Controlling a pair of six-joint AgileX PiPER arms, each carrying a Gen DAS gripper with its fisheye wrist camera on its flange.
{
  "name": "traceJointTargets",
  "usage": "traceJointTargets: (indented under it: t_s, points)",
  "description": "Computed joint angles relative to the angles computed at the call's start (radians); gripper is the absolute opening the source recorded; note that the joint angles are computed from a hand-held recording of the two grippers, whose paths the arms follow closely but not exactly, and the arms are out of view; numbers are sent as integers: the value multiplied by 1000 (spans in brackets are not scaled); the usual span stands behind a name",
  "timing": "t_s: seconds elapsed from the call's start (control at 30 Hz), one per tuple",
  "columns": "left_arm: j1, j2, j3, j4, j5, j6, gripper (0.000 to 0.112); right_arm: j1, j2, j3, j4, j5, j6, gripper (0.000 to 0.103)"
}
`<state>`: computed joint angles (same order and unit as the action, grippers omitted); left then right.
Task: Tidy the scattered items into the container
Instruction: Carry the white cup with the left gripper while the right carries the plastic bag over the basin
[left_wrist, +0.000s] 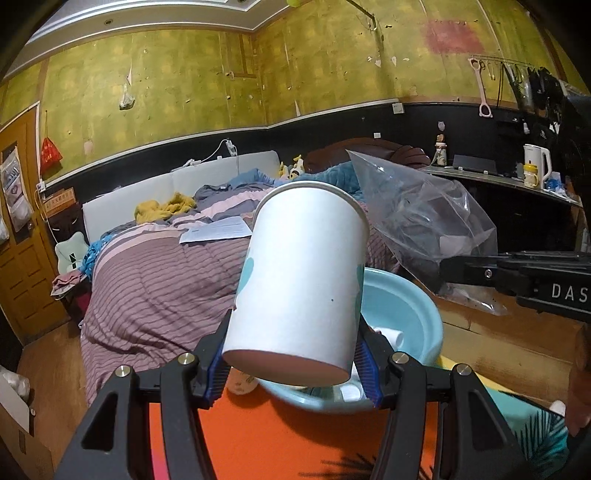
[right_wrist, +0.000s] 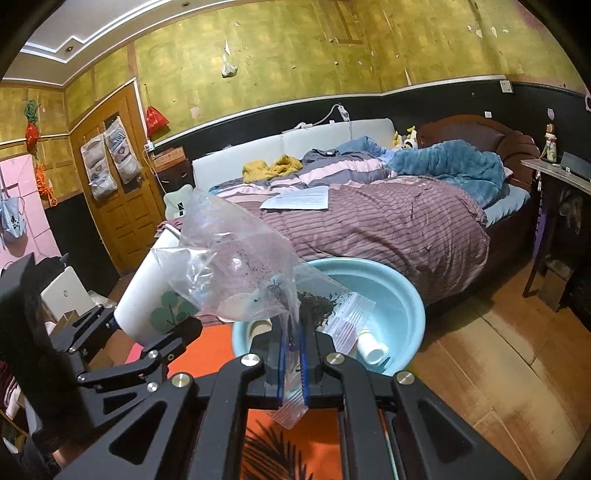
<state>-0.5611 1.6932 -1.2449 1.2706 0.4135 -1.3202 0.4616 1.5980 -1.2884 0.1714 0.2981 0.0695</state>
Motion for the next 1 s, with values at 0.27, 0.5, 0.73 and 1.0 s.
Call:
traceJointTargets:
  t_s: [0.27,0.5,0.73,1.0]
  points:
    - [72,154,-145,-120,-48,108,62,-123,232,-229,180,103,-181,5]
    - [78,222,-190,-127,-57,116,62,-139,529,-574,38,264,-98,5]
    - [91,262,-222,-162,-64,154,62,-155,790,-934,1,423,-41,5]
    - [105,289,-257,-245,-60,241,62,-152,912,-1121,-34,543,-15,7]
